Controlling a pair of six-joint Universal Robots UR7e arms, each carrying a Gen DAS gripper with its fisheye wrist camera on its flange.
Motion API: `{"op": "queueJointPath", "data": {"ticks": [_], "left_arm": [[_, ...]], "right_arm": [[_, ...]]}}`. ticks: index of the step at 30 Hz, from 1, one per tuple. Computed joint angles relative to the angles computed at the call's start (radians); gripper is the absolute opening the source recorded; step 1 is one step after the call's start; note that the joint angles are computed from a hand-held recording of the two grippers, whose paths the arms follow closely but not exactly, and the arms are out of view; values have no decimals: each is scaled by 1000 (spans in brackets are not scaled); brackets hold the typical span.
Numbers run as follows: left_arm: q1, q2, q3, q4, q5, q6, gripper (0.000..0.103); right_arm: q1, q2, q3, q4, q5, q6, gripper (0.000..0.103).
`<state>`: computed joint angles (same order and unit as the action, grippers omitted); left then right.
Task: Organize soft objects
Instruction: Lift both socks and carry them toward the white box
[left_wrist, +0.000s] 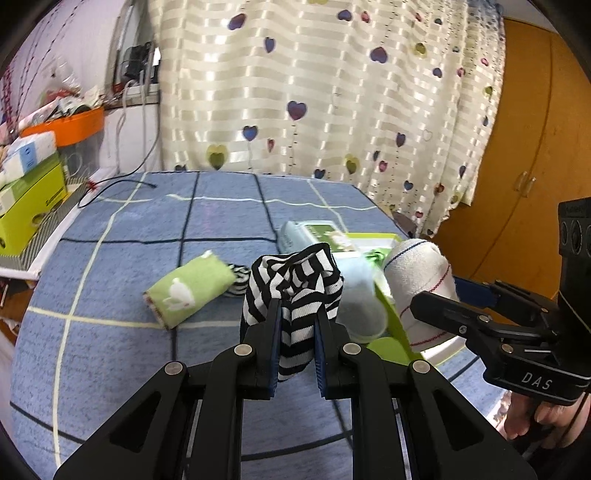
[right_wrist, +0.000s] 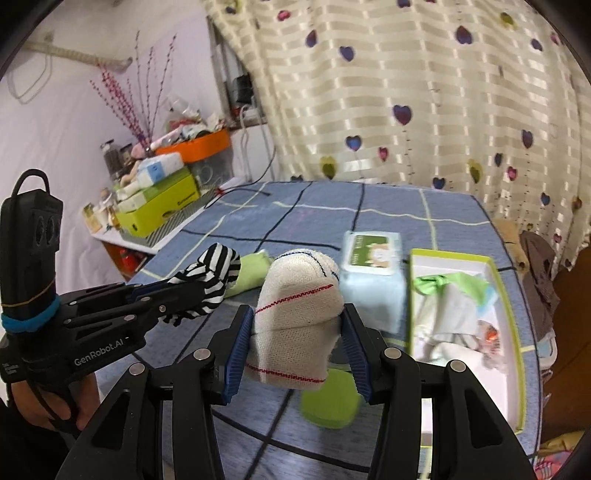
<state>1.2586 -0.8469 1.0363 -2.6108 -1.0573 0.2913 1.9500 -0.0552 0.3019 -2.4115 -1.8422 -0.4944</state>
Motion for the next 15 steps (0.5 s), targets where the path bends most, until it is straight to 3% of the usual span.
{"op": "queueJointPath", "data": {"ticks": [15], "left_arm": [[-62,103,-91,86,-40,16,16]], "right_arm": [[-82,-213,321,-246,-53,71,47]]}}
